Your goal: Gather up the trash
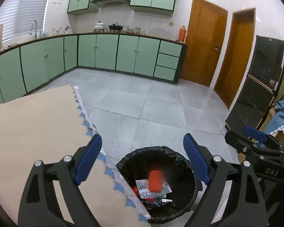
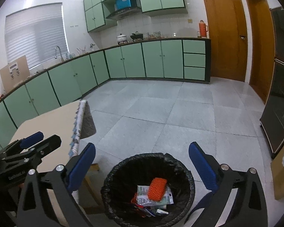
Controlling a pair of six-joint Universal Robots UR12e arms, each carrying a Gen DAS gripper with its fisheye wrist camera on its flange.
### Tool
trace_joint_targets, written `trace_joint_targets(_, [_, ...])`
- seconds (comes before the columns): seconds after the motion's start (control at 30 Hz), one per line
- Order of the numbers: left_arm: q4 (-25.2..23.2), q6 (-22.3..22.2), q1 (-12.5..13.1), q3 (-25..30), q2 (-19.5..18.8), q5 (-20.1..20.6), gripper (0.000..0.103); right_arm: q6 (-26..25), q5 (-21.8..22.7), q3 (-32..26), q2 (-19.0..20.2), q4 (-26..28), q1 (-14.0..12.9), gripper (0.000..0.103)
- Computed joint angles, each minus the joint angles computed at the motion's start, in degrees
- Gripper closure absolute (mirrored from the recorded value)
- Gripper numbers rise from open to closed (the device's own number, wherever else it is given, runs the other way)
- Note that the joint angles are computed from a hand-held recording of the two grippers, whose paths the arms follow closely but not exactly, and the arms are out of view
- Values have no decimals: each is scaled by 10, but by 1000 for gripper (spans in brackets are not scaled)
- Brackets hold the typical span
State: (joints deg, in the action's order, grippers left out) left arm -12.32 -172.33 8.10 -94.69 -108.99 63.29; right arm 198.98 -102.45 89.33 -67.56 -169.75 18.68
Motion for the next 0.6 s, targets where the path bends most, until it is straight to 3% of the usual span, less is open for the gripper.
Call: trace_joint_targets(0.6, [34,-19,41,-44,58,-22,14,-22,5,5,-30,-36,31,6])
